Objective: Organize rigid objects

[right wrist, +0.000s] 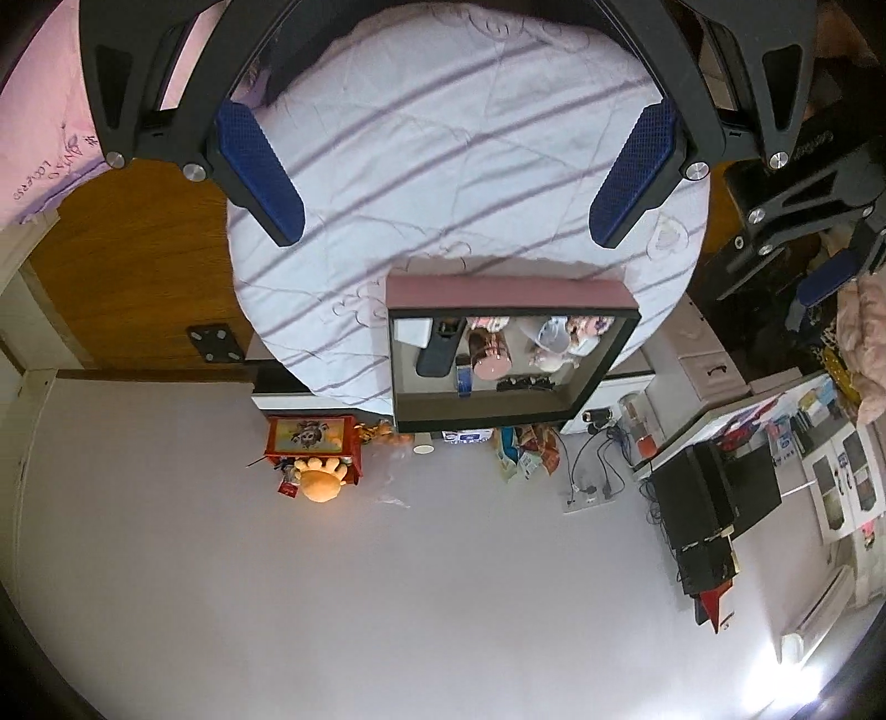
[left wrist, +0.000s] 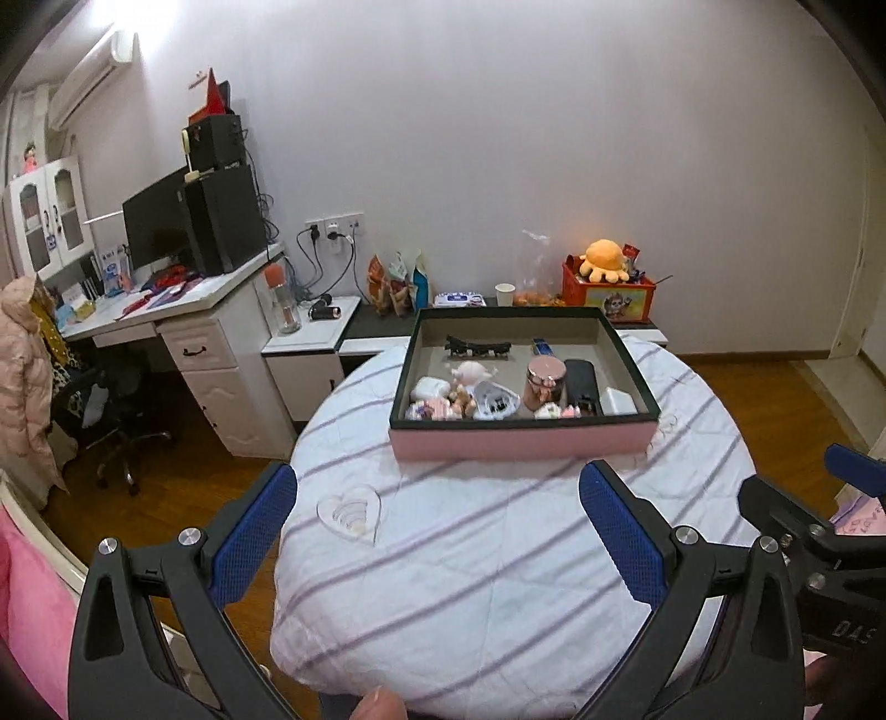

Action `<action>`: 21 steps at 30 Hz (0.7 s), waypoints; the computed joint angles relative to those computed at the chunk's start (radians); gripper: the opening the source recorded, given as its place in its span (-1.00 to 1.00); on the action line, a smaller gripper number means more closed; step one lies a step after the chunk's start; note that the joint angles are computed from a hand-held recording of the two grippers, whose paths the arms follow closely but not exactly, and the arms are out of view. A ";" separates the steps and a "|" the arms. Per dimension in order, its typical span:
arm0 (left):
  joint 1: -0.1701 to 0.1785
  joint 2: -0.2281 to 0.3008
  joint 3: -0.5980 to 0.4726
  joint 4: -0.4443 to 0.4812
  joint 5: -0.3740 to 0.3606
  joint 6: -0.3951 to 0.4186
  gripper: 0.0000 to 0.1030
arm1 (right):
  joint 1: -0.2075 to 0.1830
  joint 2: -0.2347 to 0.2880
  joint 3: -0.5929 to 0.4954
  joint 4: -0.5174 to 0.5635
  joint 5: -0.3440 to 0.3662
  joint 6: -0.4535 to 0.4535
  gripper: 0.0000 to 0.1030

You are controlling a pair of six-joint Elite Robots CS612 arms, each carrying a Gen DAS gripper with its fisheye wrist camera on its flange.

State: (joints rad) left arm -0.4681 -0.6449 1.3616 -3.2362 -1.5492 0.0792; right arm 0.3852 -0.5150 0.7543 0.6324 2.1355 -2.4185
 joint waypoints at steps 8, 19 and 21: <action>0.005 -0.025 0.051 -0.025 -0.008 -0.026 1.00 | 0.021 -0.014 0.022 -0.026 0.019 -0.013 1.00; 0.004 -0.035 0.065 -0.036 -0.009 -0.025 1.00 | 0.024 -0.023 0.036 -0.033 0.042 0.001 1.00; 0.004 -0.035 0.064 -0.033 -0.011 -0.024 1.00 | 0.024 -0.023 0.035 -0.033 0.043 0.002 1.00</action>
